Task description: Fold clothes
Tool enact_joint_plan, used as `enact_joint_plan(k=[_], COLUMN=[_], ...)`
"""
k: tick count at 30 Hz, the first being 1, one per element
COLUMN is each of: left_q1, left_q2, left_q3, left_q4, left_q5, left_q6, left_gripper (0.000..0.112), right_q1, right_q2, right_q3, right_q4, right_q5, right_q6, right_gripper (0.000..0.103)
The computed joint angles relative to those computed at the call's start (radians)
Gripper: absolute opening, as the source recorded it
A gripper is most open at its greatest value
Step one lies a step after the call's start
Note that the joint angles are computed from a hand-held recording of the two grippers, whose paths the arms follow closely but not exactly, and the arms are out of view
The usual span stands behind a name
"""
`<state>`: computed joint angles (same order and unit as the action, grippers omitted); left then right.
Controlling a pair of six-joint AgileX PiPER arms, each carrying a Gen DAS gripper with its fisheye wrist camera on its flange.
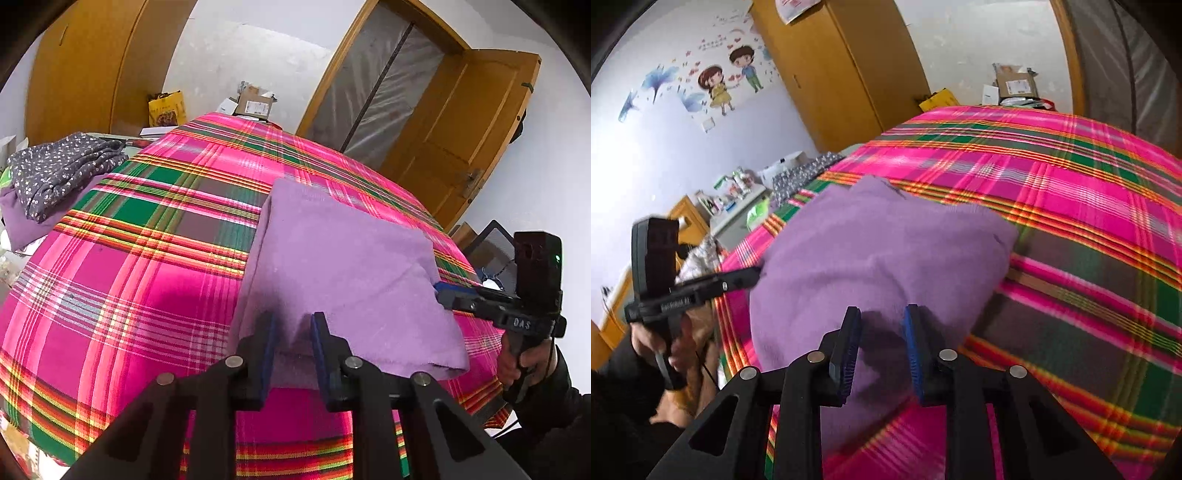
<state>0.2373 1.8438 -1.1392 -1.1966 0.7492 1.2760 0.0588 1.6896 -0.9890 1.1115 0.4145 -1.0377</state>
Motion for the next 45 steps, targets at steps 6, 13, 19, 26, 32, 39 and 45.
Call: enact_joint_plan(k=[6,13,19,26,32,39,45], left_q1=[-0.013,-0.041,-0.068,-0.047,-0.046,-0.054,-0.058], left_q2=[-0.031,-0.021,0.111,0.055,0.075,0.041,0.024], left_q3=[-0.011,-0.092,-0.240,-0.188,-0.187,-0.177,-0.127], left_q4=[0.065,0.062,0.223,0.171,0.194,0.179,0.167], left_q5=[-0.019,-0.036,-0.028,-0.016,-0.018,-0.019,-0.008], left_q6=[-0.072,-0.083,-0.275,-0.215,-0.231,-0.221,-0.149], left_gripper=[0.021,0.021,0.021,0.021,0.021,0.021,0.021], right_q1=[0.024,0.008,-0.038,-0.028,0.036,0.081,0.165], right_q2=[-0.051,0.021,0.129,0.018,-0.022,-0.071,-0.052], right_q3=[0.022,-0.096,-0.197,-0.078,0.028,0.021,0.035], right_q4=[-0.114,-0.098,-0.105,0.012,-0.028,-0.190,-0.388], right_q5=[-0.066,-0.086,-0.012,-0.011,-0.071,-0.108,-0.171], right_q6=[0.142,0.214,0.322,0.149,0.071,0.211,0.293], right_gripper=[0.026,0.026,0.026,0.028,0.028,0.029,0.030])
